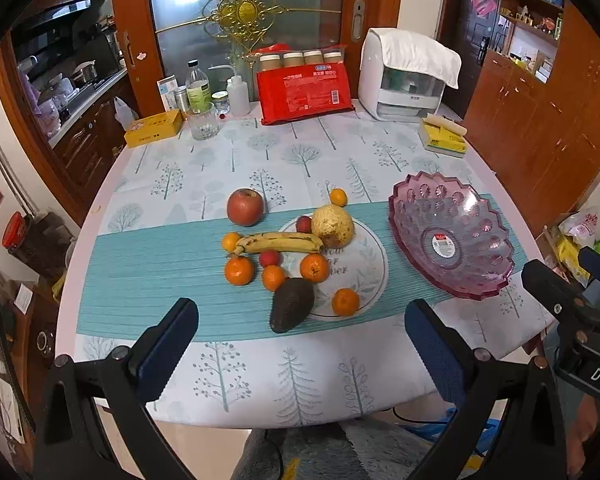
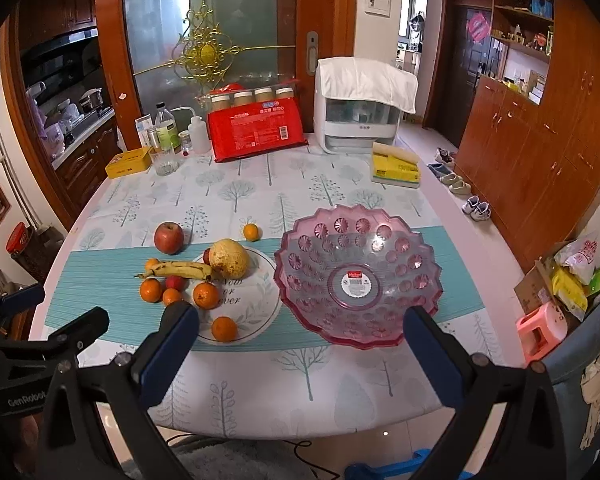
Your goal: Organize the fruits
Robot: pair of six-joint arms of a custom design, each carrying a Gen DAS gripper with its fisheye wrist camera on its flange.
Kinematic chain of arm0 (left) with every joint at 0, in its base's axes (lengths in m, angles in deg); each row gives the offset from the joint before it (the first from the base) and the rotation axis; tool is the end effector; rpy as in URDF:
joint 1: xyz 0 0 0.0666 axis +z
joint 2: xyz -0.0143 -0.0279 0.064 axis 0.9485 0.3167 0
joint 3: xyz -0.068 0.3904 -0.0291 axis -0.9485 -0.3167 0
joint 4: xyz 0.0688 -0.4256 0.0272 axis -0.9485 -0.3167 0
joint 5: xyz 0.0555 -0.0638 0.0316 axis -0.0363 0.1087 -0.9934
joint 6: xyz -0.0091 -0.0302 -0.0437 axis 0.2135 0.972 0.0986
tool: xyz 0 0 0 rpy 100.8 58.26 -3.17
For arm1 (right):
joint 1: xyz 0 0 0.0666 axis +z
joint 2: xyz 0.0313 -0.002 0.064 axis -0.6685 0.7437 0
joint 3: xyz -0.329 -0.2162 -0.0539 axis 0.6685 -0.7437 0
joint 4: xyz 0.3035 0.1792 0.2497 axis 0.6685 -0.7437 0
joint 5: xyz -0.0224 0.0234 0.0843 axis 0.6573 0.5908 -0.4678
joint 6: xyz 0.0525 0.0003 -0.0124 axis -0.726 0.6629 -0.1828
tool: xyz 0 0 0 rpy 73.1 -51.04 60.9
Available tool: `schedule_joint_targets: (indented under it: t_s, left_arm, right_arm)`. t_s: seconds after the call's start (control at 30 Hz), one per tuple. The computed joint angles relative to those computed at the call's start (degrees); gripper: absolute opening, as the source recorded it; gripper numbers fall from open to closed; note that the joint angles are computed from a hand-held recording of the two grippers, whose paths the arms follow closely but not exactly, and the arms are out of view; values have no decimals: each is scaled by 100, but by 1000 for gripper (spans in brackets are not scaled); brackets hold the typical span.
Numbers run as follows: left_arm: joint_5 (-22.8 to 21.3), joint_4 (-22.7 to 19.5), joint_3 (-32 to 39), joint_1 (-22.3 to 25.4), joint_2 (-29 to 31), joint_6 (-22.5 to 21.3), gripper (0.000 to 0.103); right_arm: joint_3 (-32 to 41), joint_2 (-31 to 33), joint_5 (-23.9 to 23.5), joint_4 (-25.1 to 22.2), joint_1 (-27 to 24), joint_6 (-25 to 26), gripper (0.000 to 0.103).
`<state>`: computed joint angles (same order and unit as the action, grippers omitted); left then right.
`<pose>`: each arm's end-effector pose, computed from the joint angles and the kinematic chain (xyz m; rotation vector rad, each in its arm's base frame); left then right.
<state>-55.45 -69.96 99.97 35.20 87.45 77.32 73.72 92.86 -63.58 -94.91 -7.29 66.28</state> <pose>0.3561 -0.2439 0.5439 -0.2670 2.5126 0.0573 0.3858 0.2554 0.5591 -0.3233 2.4175 0.0671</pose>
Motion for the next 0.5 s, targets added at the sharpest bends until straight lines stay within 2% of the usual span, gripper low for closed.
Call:
schedule_joint_targets:
  t_s: [0.37,0.43,0.5]
  left_arm:
    - [243,161,-274,541,-226,-657,103]
    - [273,331,-463,742,-364,-794,103]
    - [355,694,-758,977,-605,-969,103]
  right_arm:
    - [182,322,145,-27,317,-401,102]
    - [196,417,212,16,373,-441,102]
    - [212,488,266,62,398,-458,102]
